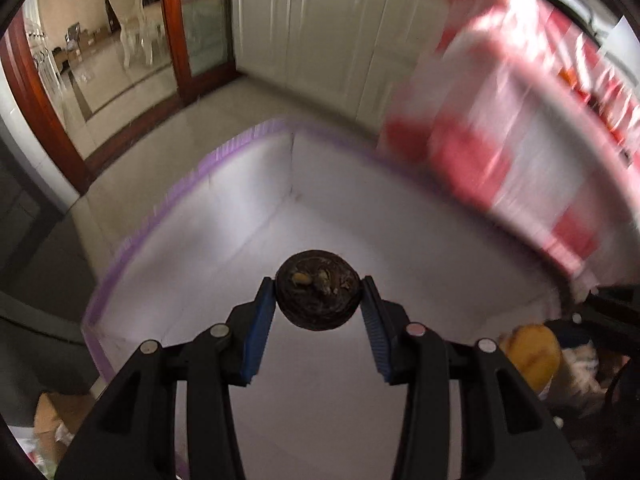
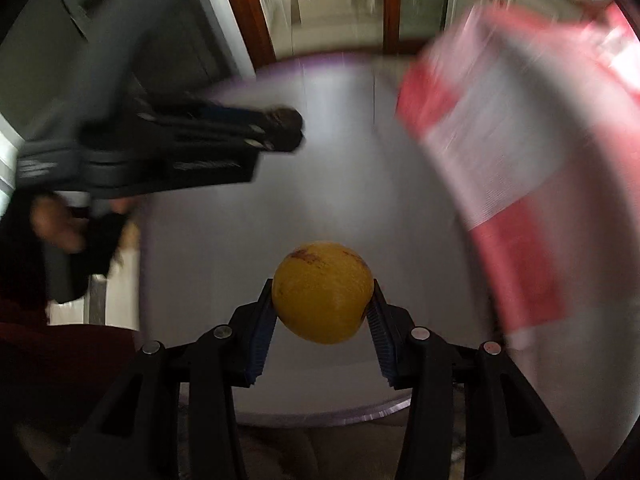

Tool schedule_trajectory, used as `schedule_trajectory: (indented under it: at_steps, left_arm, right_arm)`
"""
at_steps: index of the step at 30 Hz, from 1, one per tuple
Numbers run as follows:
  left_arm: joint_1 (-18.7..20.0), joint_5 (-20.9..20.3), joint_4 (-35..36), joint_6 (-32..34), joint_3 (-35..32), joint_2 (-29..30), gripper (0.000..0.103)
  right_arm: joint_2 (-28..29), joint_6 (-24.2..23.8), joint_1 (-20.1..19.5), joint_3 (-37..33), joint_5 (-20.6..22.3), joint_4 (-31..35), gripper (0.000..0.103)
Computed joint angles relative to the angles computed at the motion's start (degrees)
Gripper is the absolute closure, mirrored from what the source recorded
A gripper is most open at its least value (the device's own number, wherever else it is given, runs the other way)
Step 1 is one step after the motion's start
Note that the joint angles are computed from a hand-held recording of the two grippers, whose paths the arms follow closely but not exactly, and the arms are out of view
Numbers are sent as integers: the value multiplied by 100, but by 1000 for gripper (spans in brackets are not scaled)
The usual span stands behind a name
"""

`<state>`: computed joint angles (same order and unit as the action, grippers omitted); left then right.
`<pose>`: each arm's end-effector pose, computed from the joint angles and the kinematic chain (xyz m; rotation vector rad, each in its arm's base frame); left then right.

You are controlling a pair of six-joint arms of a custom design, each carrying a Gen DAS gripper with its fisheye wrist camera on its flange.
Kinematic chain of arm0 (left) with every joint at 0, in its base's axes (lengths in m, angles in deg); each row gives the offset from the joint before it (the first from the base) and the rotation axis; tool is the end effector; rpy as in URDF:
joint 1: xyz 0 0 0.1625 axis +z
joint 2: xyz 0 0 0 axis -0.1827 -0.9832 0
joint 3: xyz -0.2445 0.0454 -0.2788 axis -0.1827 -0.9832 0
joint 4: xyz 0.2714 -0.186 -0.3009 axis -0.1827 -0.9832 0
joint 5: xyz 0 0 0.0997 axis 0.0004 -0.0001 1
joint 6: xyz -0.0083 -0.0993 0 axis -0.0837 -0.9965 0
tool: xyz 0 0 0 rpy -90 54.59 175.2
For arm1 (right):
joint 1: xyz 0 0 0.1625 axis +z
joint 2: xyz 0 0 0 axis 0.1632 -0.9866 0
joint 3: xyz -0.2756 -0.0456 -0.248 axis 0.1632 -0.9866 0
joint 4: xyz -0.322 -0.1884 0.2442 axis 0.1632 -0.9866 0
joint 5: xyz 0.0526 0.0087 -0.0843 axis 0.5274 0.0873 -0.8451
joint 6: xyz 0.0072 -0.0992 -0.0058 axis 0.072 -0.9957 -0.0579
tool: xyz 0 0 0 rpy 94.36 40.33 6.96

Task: Organize fruits
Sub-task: 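Carry the dark fruit and yellow pear with both grippers over the white box, then open both grippers to drop the dark fruit and pear into the box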

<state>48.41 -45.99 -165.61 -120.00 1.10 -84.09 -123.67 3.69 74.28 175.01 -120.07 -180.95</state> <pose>-0.3720 -0.5547 -0.0505 -0.0659 2.3081 -0.6863 0.0296 -0.5772 0.3353 1.3847 -2.3501 -0.2138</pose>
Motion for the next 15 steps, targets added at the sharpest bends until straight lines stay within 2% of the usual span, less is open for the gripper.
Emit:
schedule_trajectory:
  at_steps: [6,9,11,13,15]
  left_arm:
    - [307,-576,553,-273,-229,194,59]
    - [447,-915,822,-392,-343,245,59]
    - [494,-1035,885,-455,-332,216,58]
    - [500,-1088,1101,-556,-438,274,58]
    - [453,-1125,1158,-610,-517,354,50]
  right_arm:
    - [418,86,218,306,-1044,-273,59]
    - [548,-24,225,416,-1527,-479,59]
    - [682,105,222,430,-1865,-538,59]
    - [789,278,211,390,-2077,-506,59]
    - [835,432,217,356,-2119,-437,58]
